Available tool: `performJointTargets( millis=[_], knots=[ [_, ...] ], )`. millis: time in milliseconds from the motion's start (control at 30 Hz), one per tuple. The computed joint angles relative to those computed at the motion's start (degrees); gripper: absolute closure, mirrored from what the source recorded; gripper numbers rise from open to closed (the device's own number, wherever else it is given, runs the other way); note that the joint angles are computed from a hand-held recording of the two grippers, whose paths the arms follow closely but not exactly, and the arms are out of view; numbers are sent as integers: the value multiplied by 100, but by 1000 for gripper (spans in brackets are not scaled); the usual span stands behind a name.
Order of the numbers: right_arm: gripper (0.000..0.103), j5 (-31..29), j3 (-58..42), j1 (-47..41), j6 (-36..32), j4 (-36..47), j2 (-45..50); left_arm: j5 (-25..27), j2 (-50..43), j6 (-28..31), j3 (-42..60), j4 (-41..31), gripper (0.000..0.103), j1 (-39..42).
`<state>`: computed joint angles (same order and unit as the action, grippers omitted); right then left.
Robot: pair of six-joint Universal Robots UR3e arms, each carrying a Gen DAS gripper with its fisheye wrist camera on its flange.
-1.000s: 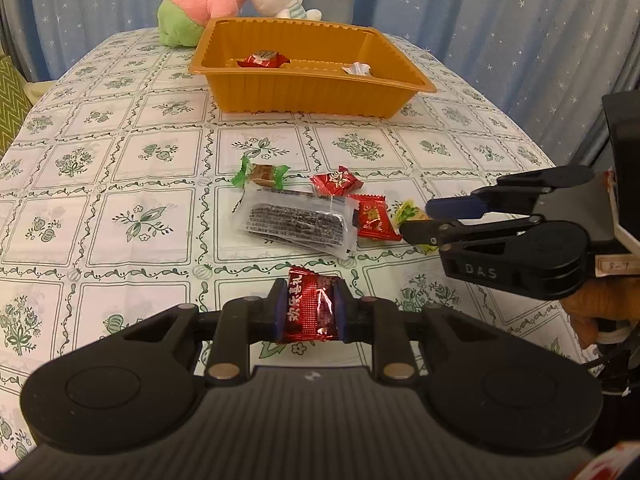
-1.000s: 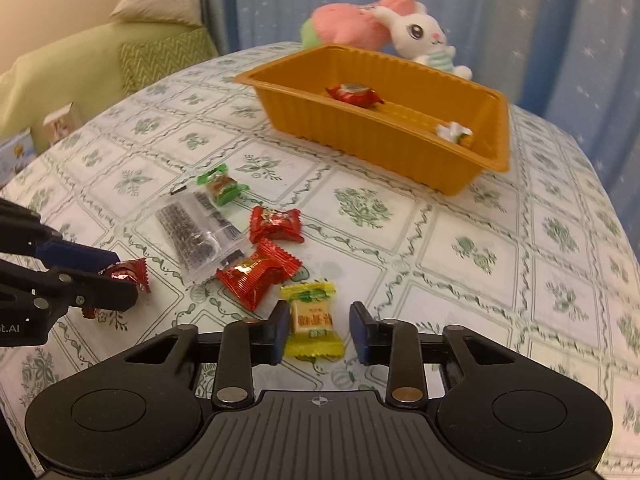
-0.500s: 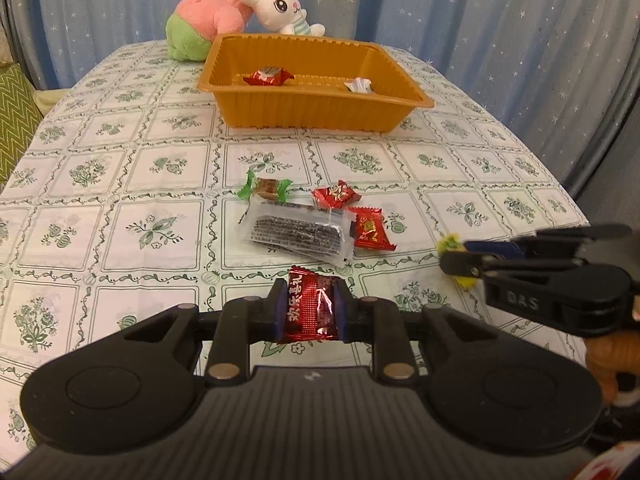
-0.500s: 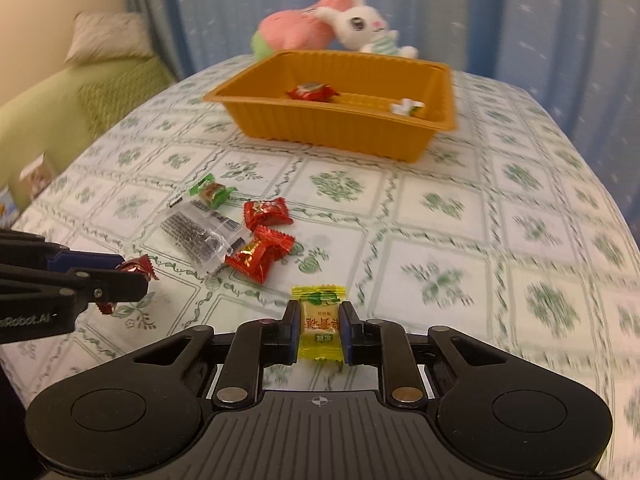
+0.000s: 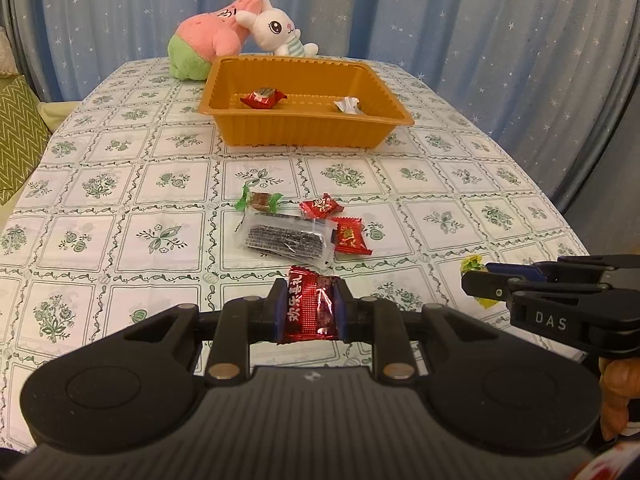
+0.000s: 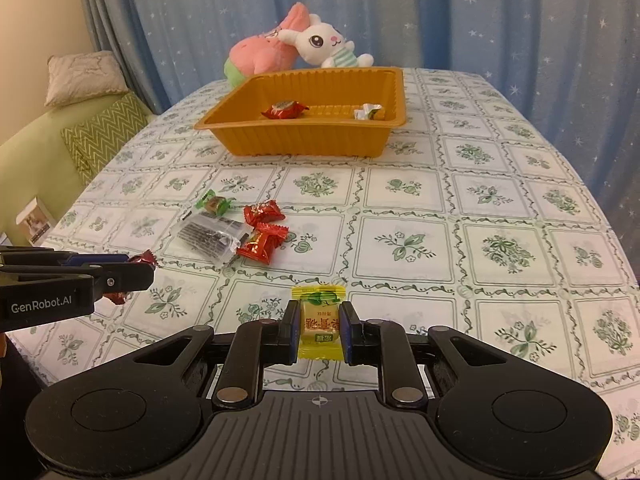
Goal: Organize snacks
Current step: 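Lift both held candies and carry them toward the orange tray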
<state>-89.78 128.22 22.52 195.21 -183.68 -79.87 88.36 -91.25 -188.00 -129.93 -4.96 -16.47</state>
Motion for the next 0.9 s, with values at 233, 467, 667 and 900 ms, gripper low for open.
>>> performJointTargets(
  millis=[233, 467, 667, 900],
  knots=[
    [83, -92, 48, 80, 64, 168, -315, 56, 358, -54, -84, -216, 82, -64],
    [83, -170, 82, 138, 110, 260, -496, 46, 538, -78, -104, -344, 82, -83],
    [83, -181, 34, 130, 94, 347, -528, 1, 552, -67, -96, -341, 82, -63],
    [83, -89, -58, 36, 37, 369, -453, -89, 401, -5, 62, -315, 82, 31]
  ],
)
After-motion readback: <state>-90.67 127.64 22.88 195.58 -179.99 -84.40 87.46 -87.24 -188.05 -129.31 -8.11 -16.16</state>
